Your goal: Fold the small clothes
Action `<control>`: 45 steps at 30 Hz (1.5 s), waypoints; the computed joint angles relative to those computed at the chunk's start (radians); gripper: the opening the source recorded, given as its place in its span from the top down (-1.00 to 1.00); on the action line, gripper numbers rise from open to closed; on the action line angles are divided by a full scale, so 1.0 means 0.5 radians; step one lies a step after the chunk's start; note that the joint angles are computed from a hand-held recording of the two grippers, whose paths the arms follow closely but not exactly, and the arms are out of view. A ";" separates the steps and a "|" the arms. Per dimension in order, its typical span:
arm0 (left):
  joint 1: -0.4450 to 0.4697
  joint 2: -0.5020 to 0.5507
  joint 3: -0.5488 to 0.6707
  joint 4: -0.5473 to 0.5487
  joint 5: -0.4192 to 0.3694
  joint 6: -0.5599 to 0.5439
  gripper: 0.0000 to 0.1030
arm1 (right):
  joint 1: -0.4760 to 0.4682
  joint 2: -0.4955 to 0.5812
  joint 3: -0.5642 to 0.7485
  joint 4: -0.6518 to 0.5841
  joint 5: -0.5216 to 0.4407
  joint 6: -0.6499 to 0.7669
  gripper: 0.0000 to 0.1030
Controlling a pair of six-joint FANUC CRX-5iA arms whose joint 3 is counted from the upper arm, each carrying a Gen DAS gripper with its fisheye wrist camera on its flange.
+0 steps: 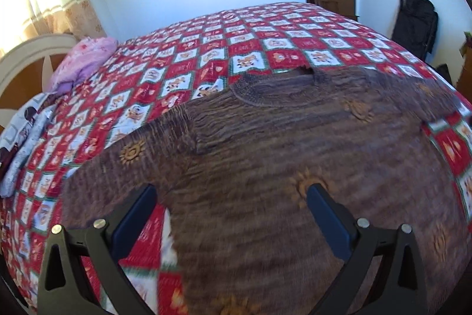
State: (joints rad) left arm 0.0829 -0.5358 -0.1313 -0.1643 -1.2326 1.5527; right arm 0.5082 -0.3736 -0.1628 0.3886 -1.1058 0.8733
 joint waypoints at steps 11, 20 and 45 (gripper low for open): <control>0.122 0.245 -0.014 0.004 0.105 0.185 -1.00 | -0.582 0.457 0.482 -0.487 0.017 0.285 -0.39; 0.127 0.323 0.001 -0.003 0.164 0.213 -1.00 | -0.665 0.577 0.622 -0.743 -0.017 0.469 0.61; 0.266 0.238 -0.071 0.478 0.213 -0.175 -0.81 | 0.356 0.720 0.730 -0.929 0.026 1.079 0.72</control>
State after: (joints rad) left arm 0.2158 -0.4168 -0.1667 0.0747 -1.1259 1.4652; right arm 0.6861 -0.0138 0.2021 -0.0759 -1.0927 1.4127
